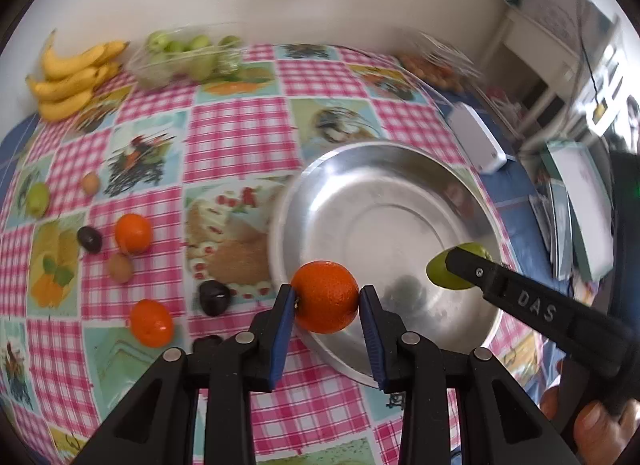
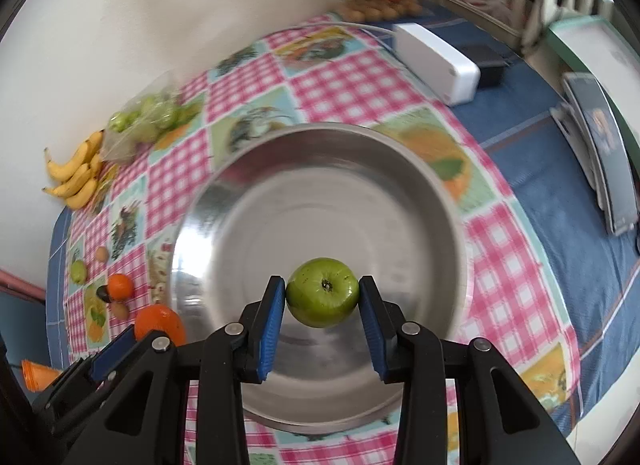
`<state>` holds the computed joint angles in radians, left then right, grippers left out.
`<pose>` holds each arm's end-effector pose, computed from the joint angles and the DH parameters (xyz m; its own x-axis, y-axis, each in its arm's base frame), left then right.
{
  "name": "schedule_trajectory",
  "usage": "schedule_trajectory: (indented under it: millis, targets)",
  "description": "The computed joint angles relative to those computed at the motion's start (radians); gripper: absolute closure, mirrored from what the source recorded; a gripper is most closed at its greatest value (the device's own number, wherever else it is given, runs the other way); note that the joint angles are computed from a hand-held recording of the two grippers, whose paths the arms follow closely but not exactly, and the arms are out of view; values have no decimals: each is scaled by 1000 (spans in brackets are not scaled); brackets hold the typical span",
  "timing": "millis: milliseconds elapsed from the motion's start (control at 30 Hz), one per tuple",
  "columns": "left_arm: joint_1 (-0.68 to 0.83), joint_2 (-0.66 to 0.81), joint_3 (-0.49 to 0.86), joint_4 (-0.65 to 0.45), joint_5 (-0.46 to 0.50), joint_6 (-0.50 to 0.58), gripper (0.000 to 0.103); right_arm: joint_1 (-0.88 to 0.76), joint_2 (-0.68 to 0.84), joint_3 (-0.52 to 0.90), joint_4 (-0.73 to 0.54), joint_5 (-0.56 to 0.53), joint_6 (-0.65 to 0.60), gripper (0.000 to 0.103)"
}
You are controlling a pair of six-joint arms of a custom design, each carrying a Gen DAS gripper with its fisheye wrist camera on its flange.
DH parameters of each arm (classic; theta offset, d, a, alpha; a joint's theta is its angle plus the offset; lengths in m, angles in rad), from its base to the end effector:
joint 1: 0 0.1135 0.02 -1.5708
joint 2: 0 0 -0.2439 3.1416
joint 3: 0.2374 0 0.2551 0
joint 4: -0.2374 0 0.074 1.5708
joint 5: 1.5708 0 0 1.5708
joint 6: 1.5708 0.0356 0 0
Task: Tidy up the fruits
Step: 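Carry the pear and orange over the steel bowl and release both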
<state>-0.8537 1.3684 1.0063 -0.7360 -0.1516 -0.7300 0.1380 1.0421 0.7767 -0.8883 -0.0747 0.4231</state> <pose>0.1840 -0.2028 0.2235 -0.9028 0.0323 -0.4289 0.1313 0.9702 -0.2034 0.1941 0.0296 0.2168 -0.8943 0.2892 -0.3414 0.2194 0.9485 0.2285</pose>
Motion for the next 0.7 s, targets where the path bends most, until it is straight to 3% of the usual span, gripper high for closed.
schedule_trajectory:
  millis: [233,700]
  targets:
    - [-41,76,15,11,-3,13,68,-50,19,-33,-7,-22,-18,64]
    - [-35,86,9,13,8,25,64,-31,5,-28,-3,-16,-21,63]
